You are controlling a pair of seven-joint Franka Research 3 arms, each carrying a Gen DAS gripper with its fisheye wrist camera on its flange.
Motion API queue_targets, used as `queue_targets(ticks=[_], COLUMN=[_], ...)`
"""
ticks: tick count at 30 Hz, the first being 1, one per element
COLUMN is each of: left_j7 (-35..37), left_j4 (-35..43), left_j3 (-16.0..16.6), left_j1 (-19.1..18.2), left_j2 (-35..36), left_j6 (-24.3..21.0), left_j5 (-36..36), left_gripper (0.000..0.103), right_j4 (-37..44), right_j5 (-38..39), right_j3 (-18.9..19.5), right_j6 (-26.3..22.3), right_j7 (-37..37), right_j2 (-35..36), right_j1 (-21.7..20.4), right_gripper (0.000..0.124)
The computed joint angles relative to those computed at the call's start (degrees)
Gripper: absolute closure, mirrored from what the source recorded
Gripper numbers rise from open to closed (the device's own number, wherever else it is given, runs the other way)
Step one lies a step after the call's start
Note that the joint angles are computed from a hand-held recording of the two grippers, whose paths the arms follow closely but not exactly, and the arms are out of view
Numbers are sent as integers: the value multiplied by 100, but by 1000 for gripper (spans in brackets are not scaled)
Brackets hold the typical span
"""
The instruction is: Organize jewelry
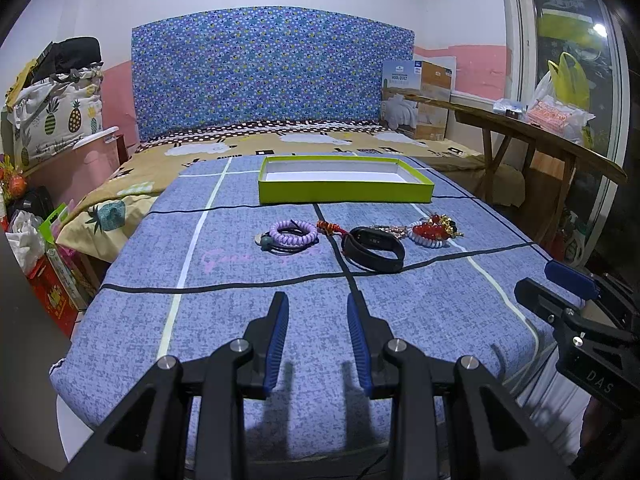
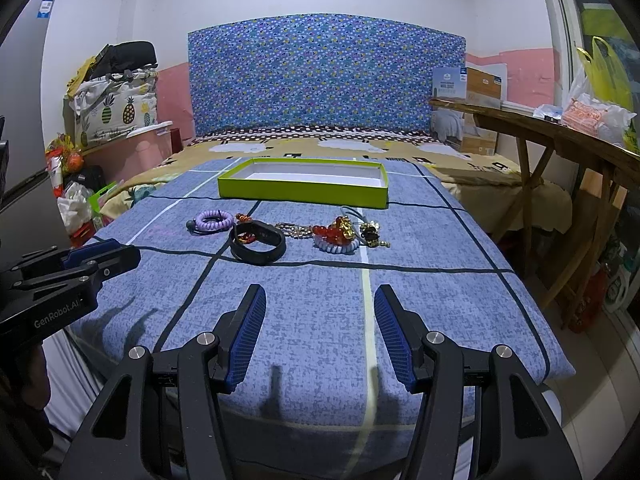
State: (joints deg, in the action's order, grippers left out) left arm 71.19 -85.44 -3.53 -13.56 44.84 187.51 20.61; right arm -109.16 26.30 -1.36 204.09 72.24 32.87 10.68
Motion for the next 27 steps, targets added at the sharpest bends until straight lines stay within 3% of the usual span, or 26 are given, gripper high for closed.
queue_targets(ticks=[27], left_j7=[65], left_j4=[59], left_j3=[-73], left_j1=[65], left_j2=[39], left_j6=[-42], left_j5=[-3], left_gripper=[71], right_j4=[53], right_j5=[53], right_j3=[-28], right_j6=[-26], right_j7=[-45], right_j2=[34], right_j1=[41], right_gripper=[67])
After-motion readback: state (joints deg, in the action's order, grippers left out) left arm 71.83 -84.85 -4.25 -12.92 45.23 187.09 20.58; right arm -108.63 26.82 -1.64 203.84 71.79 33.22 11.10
